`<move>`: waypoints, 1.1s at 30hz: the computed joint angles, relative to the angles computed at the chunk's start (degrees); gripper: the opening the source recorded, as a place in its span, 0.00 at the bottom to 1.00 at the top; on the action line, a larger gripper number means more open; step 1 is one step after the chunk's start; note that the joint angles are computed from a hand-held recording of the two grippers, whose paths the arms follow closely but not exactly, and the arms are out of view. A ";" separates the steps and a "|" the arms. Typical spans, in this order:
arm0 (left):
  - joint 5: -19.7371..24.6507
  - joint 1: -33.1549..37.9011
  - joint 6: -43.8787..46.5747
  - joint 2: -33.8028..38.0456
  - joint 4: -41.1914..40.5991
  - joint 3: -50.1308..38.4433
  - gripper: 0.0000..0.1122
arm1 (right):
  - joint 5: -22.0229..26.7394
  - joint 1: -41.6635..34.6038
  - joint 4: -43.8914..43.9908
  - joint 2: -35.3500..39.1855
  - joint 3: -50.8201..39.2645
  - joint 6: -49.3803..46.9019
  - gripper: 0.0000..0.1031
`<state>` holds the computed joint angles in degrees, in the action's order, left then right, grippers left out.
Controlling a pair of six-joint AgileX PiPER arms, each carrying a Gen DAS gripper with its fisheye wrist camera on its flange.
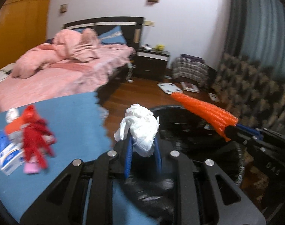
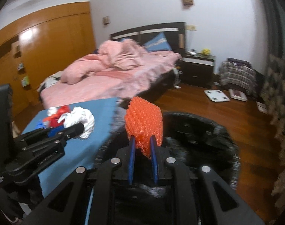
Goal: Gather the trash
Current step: 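Carry the tissue and mesh net over the black bin and open both tools, then grasp the white-and-blue alcohol pad box with the left tool while the right tool grasps the grey sock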
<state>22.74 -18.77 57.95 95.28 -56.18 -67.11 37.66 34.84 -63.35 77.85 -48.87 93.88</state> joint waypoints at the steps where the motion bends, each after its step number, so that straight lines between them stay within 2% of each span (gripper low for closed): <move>1: 0.21 -0.77 -0.37 0.89 0.36 -0.88 0.25 | -0.14 -1.08 0.43 -0.89 1.36 -0.16 0.16; 2: -0.20 -2.18 -0.44 1.59 0.11 -1.32 0.30 | -0.06 -1.87 1.03 -1.40 2.03 -0.66 0.17; 4: -0.85 -3.94 -0.33 1.97 -0.33 -1.19 0.59 | 0.81 -3.01 1.08 -2.80 4.44 0.43 0.25; 5: -1.30 -4.02 0.54 2.46 -1.09 -1.26 0.61 | 0.89 -3.48 1.52 -3.61 5.16 0.28 0.28; 7: -1.09 -3.54 2.32 2.26 -2.68 -0.46 0.62 | 0.85 -4.58 1.36 -4.33 6.23 1.02 0.42; 8: -1.25 -2.97 2.54 2.01 -2.73 -0.08 0.64 | 0.85 -4.91 0.86 -4.57 6.80 1.80 0.45; 9: -1.65 -2.48 2.64 1.76 -2.72 0.28 0.67 | 0.83 -5.06 0.37 -4.56 7.08 2.51 0.54; 10: -2.83 -1.71 3.03 0.93 -2.99 1.45 0.69 | 1.22 -4.74 0.14 -4.36 6.96 3.01 0.68; 13: -4.12 2.72 3.70 -0.95 -2.78 3.24 0.76 | 3.48 -2.06 -2.00 -2.65 5.48 6.01 0.91; 18: -7.52 11.45 5.39 -2.13 -1.56 5.18 0.77 | 1.77 1.74 -4.77 4.12 -1.12 7.08 0.94; 25: -9.61 24.17 -3.05 1.63 9.28 2.39 0.76 | -3.45 5.72 -4.57 19.24 -17.53 4.25 0.94; 31: -9.36 31.67 -14.49 8.35 21.78 -3.52 0.68 | -5.57 7.43 1.96 33.31 -34.82 -4.93 0.94; 33: -8.12 33.55 -14.51 10.54 22.08 -5.24 0.64 | -5.04 7.78 5.68 37.92 -40.99 -9.84 0.94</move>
